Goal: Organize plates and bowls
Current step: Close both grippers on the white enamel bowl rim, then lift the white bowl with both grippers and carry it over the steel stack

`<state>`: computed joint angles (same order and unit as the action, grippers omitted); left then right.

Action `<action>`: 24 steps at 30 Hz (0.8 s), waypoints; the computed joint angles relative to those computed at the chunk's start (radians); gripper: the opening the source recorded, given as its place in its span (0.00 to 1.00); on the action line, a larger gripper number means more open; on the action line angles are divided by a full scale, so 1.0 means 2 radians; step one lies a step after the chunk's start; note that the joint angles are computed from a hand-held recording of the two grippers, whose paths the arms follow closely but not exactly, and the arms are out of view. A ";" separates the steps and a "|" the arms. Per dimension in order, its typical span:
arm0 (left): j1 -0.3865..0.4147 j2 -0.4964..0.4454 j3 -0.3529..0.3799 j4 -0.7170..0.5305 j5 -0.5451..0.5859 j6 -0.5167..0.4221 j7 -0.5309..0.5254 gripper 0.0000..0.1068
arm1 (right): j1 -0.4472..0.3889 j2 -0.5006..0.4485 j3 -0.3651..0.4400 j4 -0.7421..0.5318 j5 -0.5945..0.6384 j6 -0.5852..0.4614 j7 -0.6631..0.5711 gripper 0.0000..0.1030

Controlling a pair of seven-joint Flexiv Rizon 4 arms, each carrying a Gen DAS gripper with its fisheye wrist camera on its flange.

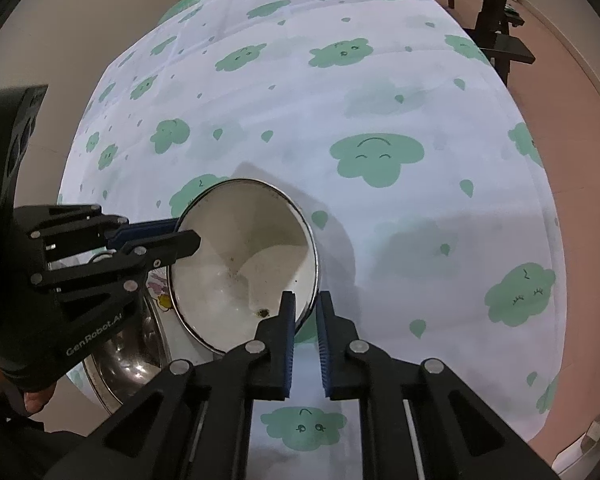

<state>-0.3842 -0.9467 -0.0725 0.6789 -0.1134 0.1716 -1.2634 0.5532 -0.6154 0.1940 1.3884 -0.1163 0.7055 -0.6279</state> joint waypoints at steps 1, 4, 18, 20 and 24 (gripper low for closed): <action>-0.001 0.001 0.000 0.000 0.001 0.002 0.001 0.06 | 0.001 0.000 -0.001 -0.001 -0.001 -0.001 0.001 0.10; -0.001 0.008 0.000 0.008 0.002 0.012 0.001 0.06 | 0.002 0.003 -0.002 -0.002 -0.004 -0.005 0.000 0.10; -0.001 0.021 0.000 -0.001 0.001 0.020 -0.002 0.06 | 0.004 0.011 -0.006 -0.021 -0.015 -0.031 -0.004 0.10; -0.001 0.021 0.001 -0.005 0.002 0.017 -0.003 0.06 | 0.005 0.011 -0.005 -0.026 -0.015 -0.035 -0.006 0.10; 0.000 0.023 0.002 -0.011 0.002 0.013 -0.007 0.06 | 0.005 0.010 -0.004 -0.036 -0.014 -0.043 -0.012 0.10</action>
